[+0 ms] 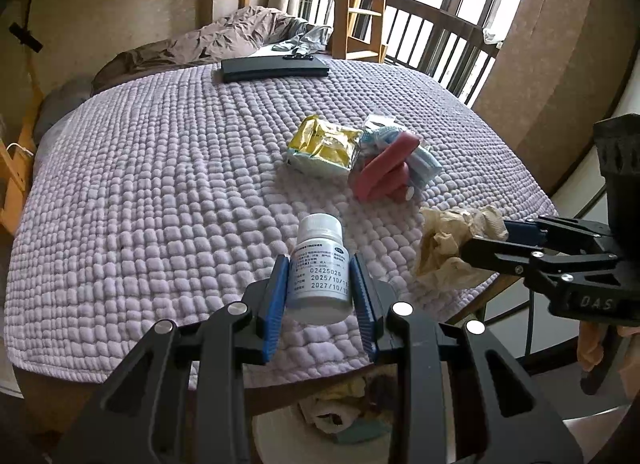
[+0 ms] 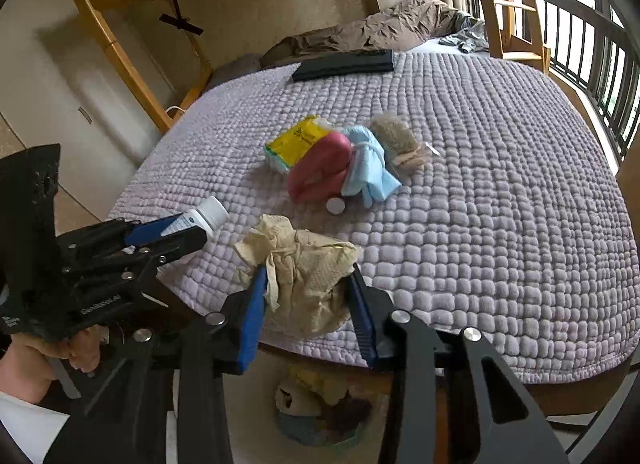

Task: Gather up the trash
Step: 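Carry the brown paper and pill bottle with both grippers over the white bin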

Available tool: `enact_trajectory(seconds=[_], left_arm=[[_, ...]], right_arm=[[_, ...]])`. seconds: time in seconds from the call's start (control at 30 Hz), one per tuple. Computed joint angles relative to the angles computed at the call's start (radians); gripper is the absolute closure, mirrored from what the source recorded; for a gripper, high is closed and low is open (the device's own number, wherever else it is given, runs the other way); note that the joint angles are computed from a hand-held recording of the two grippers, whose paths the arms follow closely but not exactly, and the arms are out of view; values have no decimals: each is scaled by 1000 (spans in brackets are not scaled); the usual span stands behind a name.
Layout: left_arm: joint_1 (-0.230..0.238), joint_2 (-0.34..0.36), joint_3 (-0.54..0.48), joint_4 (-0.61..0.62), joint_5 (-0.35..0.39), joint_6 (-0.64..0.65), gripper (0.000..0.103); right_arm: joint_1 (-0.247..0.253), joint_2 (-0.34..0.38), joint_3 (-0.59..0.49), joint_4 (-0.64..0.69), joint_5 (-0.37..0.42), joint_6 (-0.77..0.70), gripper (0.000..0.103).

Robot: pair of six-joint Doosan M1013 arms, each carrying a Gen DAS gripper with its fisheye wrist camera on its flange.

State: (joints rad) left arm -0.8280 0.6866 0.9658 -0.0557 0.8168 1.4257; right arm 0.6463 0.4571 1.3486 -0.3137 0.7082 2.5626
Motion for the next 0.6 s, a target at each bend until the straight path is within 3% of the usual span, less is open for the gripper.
enact_trajectory(seconds=[0.3, 0.6], left_arm=[[-2, -12, 8, 8, 1, -16, 69], [-3, -24, 6, -8, 14, 22, 69]], right_arm=[[6, 11, -18, -13, 2, -7, 68], [10, -23, 11, -10, -22, -28, 68]])
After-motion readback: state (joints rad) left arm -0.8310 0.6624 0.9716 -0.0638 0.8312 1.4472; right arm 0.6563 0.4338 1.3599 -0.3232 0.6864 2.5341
